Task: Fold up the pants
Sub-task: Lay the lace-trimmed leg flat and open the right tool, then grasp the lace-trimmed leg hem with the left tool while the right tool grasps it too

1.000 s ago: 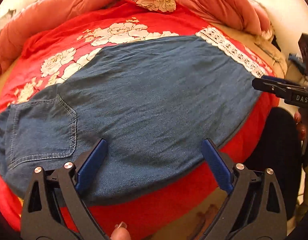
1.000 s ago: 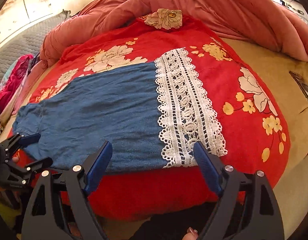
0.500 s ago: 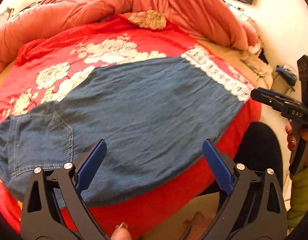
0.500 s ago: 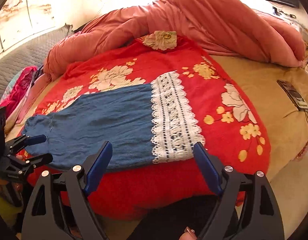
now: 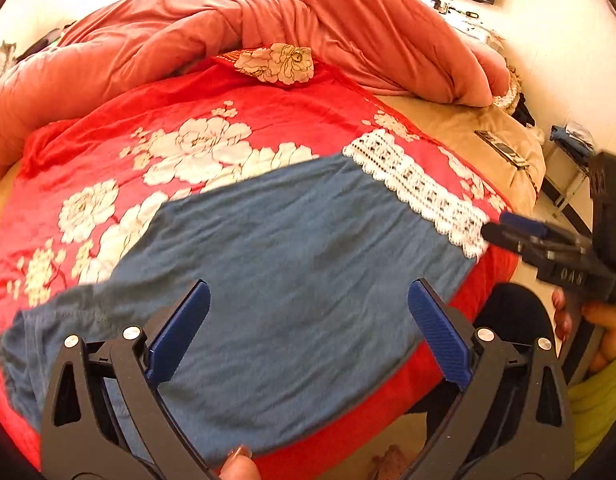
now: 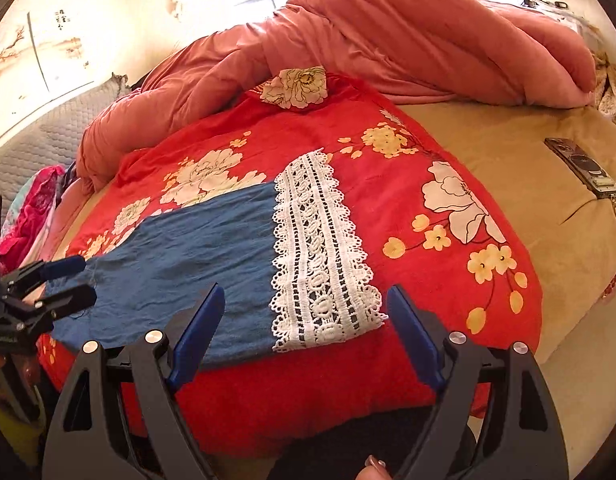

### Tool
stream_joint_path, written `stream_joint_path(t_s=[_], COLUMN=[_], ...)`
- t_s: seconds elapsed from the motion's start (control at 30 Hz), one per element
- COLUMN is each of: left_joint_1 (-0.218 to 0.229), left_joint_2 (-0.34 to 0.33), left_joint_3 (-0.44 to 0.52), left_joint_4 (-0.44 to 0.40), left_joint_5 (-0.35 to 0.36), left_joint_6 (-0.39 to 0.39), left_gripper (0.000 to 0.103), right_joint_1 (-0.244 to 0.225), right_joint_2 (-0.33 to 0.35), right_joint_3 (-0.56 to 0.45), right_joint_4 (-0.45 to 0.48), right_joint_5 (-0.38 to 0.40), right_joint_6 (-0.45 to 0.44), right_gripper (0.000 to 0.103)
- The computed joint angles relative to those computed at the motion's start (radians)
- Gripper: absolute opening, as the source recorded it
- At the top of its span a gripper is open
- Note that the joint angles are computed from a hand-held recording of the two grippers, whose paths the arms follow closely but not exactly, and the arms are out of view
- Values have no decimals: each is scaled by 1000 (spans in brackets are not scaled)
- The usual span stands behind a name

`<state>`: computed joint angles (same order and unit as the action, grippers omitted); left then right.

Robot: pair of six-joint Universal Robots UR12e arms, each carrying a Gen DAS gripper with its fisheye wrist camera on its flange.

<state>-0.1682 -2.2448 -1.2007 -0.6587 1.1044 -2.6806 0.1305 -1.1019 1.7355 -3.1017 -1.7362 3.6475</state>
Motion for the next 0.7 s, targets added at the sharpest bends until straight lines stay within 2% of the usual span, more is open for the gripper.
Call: stream_joint_path(t_s=[0.1,0.23,0.33,0.5,0.57,0.63,0.7], left_joint_1=[-14,-37,-51,-83,-89,-95,-100], left_joint_2=[-23,-55,-87,-150,-175,-211,-254], left_joint_3=[47,107,163,258,303,365,443], left_joint_4=[-22,-31,-67,-73,-102,-155,-227], left_joint_5=[12,64,80,173,175,159,135], left_joint_6=[10,44,62,102,107,110,101], left_gripper=[93,93,93,93,93,93,93], right_joint_1=[0,-3,-9,-25,-28,-28,-33], right_joint_2=[7,14,22,39,39,38,38], right_joint_3=[-6,-14,-16,-28,-20,-17,-7], right_joint_4=[6,20,14,52,17,10,-26], right_joint_5=[-6,-4,26,87,101,101,123], right_joint_6=[0,17,27,70,78,84,93], right_gripper=[82,82,82,83,79,60,52])
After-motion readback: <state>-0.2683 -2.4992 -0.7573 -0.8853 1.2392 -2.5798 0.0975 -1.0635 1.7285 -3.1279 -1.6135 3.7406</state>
